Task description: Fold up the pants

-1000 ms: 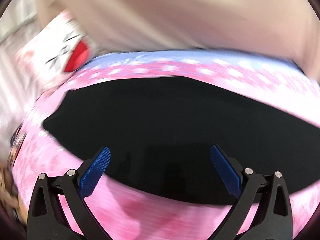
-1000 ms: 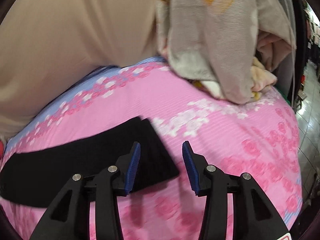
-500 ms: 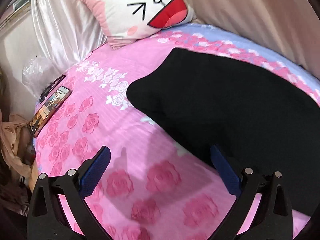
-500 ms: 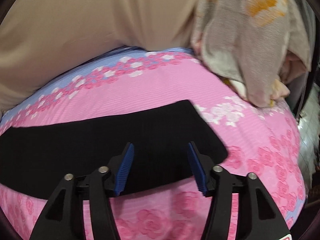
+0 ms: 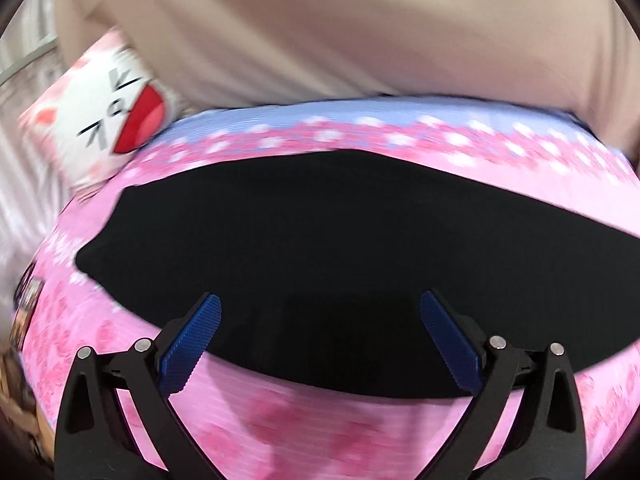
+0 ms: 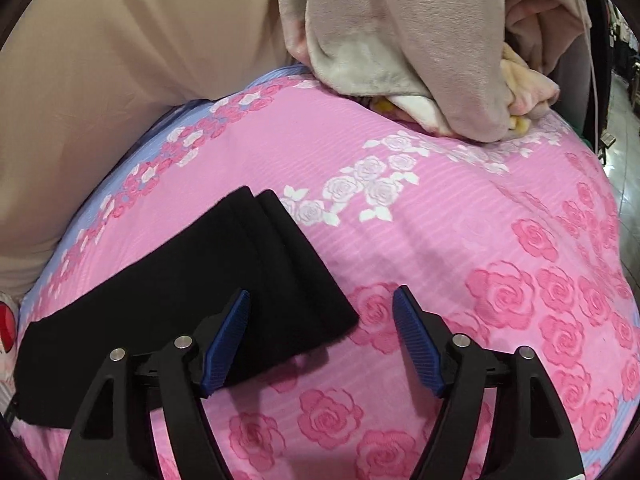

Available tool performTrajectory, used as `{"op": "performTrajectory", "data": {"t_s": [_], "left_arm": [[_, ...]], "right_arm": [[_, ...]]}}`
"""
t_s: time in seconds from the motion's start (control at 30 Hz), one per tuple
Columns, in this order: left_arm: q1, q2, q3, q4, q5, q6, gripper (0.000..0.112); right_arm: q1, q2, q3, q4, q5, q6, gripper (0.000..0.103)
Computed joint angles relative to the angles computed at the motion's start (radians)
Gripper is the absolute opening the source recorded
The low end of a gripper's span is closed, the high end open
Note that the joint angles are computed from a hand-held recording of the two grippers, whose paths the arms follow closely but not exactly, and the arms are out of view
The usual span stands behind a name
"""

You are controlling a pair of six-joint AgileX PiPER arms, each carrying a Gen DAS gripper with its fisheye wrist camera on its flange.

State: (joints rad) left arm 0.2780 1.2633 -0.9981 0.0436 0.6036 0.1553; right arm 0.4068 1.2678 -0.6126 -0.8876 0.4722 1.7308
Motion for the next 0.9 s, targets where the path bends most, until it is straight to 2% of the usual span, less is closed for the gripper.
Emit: {"op": "performTrajectory", "data": {"t_s": [0.03, 0.07, 0.1, 0.13, 0.17, 0.2, 0.3, 0.37, 0.43, 0.53, 0.67, 0.87, 0.9], "left_arm": [[-0.032, -0.009, 0.013, 0.024, -0.001, -0.023, 0.098], [-0.07, -0.019, 0.026, 0.061, -0.001, -0.061, 0.098], [-0.101, -0.029, 0.035, 0.094, 0.004, -0.098, 0.098], [-0.132, -0.036, 0.043, 0.122, 0.008, -0.129, 0.098], [-0.155, -0.037, 0.046, 0.143, 0.012, -0.154, 0.098], [-0.165, -0.04, 0.049, 0.15, 0.015, -0.157, 0.098], [-0.18, -0.052, 0.051, 0.155, 0.025, -0.163, 0.098], [-0.163, -0.056, 0.047, 0.112, 0.024, -0.12, 0.098], [-0.12, -0.053, 0.039, 0.04, 0.021, -0.038, 0.098], [-0.08, -0.051, 0.027, -0.033, 0.015, 0.038, 0.098], [-0.037, -0.064, 0.024, -0.059, -0.005, 0.086, 0.098], [0.101, -0.055, -0.001, -0.226, 0.011, 0.287, 0.098], [0.117, -0.05, -0.003, -0.235, 0.011, 0.301, 0.098]], "right_arm": [[-0.017, 0.006, 0.003, -0.013, -0.038, 0.003, 0.072], [-0.022, 0.01, 0.001, -0.017, -0.055, 0.001, 0.063], [-0.041, 0.014, 0.006, -0.019, -0.112, -0.018, 0.039], [-0.061, 0.024, 0.003, 0.019, -0.155, -0.071, 0.028], [-0.073, 0.025, 0.006, 0.045, -0.184, -0.101, 0.023], [-0.083, 0.022, 0.014, 0.044, -0.222, -0.091, 0.022], [-0.042, -0.033, 0.014, -0.079, -0.223, 0.063, 0.021], [-0.01, -0.075, -0.01, -0.075, -0.214, 0.064, 0.021], [0.072, -0.096, -0.092, -0.055, -0.144, 0.028, 0.021], [0.218, -0.055, -0.273, -0.045, -0.041, -0.047, 0.021], [0.384, 0.11, -0.576, -0.031, 0.084, -0.186, 0.021], [0.502, 0.503, -1.165, 0.176, 0.203, -0.576, 0.021], [0.516, 0.558, -1.257, 0.223, 0.244, -0.636, 0.021]]}}
